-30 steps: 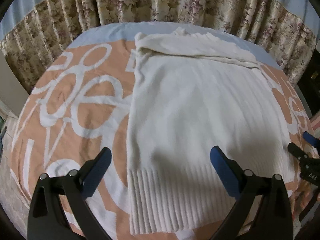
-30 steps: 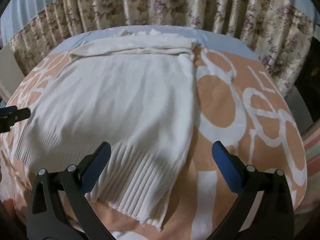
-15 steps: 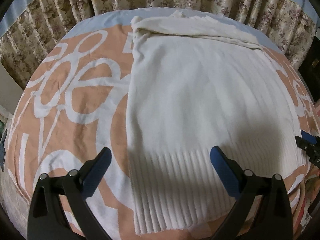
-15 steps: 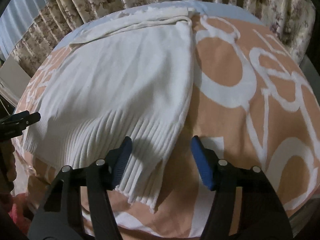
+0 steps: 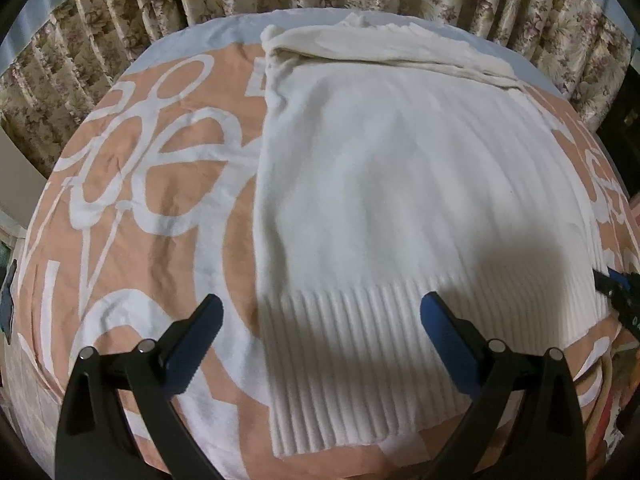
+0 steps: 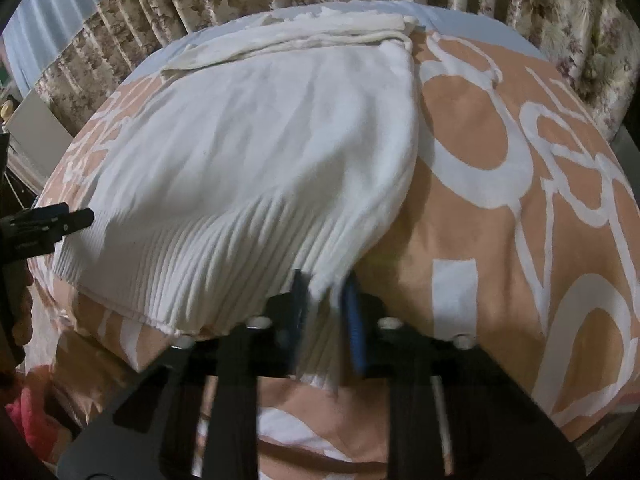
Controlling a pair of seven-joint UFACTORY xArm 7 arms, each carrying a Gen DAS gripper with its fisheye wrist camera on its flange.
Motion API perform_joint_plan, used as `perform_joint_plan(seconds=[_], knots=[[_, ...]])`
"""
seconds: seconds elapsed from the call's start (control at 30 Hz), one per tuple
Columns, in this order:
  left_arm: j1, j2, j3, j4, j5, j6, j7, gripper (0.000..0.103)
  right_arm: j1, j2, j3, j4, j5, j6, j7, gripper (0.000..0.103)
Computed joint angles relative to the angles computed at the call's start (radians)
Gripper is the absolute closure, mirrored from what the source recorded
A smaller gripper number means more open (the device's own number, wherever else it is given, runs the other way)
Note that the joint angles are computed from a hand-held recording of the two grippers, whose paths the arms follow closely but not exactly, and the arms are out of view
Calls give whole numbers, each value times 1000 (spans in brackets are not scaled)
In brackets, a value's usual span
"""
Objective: Fold small clothes
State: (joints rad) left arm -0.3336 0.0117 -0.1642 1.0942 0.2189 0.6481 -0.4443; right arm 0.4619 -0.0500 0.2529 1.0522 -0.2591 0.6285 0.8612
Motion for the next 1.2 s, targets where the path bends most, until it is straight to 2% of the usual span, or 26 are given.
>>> perform_joint_plan(seconds=[0.13, 0.33, 0.43, 0.53, 0.63, 0.7, 0.77, 0.83, 0.97, 1.2], knots=[[-7, 13, -4, 4, -23, -2, 10, 4, 0, 11, 7, 12, -97, -6, 69, 95], [-7, 7, -3, -15, -117, -7, 62, 4, 19, 42, 13, 69, -329, 16, 223, 95], [-10, 11, -5, -17, -109, -5, 61, 6, 32, 77, 5, 113, -346, 35, 222, 95], [-15, 10, -7, -20, -88, -18, 57, 19, 53, 104, -4, 152, -360, 77, 231, 95], [-19, 12, -8, -24, -59, -26, 53, 27, 70, 109, -12, 171, -371, 115, 244, 95], [-21, 13, -9, -21, -49, -33, 53, 41, 78, 112, -16, 180, -379, 134, 254, 95], [-25, 20, -10, -10, -15, -37, 50, 71, 81, 113, -19, 181, -377, 143, 271, 95], [-28, 34, -10, 10, -11, -33, 69, 83, 83, 114, -20, 185, -377, 146, 274, 95], [-36, 53, -6, 33, 18, -42, 65, 87, 87, 110, -22, 187, -383, 147, 277, 95], [-37, 56, 3, 61, 47, -71, 52, 87, 78, 88, -20, 180, -399, 142, 292, 95]])
